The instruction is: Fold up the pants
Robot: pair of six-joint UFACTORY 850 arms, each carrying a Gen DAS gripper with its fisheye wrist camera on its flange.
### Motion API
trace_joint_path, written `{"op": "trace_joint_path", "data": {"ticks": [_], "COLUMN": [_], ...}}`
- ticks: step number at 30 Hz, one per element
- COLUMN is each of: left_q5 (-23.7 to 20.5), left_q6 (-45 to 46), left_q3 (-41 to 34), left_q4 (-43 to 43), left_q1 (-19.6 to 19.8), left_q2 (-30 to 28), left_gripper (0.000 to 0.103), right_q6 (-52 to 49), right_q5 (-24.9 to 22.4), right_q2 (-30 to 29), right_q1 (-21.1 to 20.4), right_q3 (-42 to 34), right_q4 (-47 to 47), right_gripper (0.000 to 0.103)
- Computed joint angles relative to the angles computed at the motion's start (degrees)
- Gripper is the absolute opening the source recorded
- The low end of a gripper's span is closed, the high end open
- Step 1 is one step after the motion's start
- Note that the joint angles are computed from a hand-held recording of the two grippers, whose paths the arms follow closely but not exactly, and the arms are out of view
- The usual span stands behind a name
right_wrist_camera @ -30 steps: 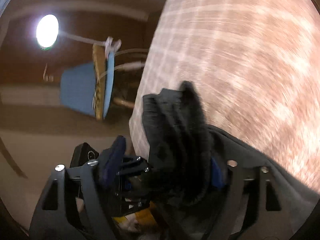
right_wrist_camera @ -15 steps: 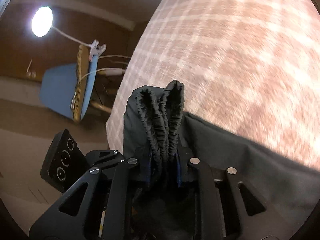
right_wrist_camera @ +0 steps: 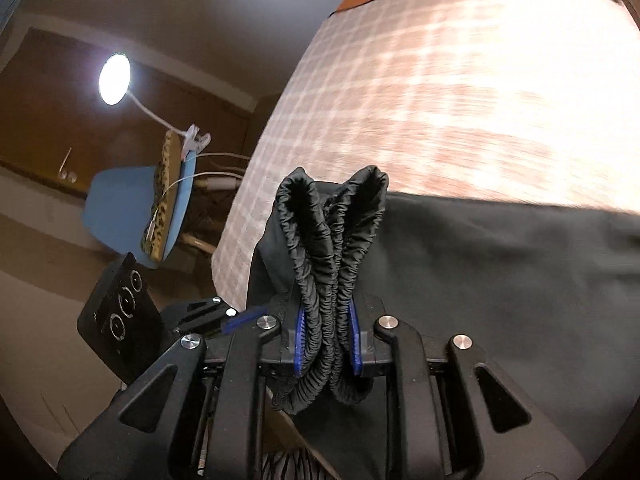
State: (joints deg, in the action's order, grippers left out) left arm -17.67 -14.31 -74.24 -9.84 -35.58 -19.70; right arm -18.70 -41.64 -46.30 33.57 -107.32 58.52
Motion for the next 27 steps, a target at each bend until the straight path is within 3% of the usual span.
{"op": "trace_joint_path", "data": {"ticks": [9, 18, 27], "left_q5": [-7.5, -11.4, -14.2], "left_q6": [11.0, 11.6, 8.6], "left_q3": [-11.2, -22.5, -30.4], "left_q4": [-8.4, -8.4, -5.7], "left_q1": [-4.4, -8.7, -10.7], "left_q2": [-8.5, -15.6, -20.3], "left_gripper": [0.001, 0.001, 0.001], "right_q6": [-4.0, -5.3, -6.5], "right_q5": [5.1, 8.5, 8.9], "right_q2": [15.0, 29.5, 40.0], "right_q1": [-5.8, -12.8, -21.9], "right_q3": [22.2, 40.5, 52.5], "right_q4": [4.6, 4.8, 4.0], "right_gripper": [0.018, 0.018, 0.018]}}
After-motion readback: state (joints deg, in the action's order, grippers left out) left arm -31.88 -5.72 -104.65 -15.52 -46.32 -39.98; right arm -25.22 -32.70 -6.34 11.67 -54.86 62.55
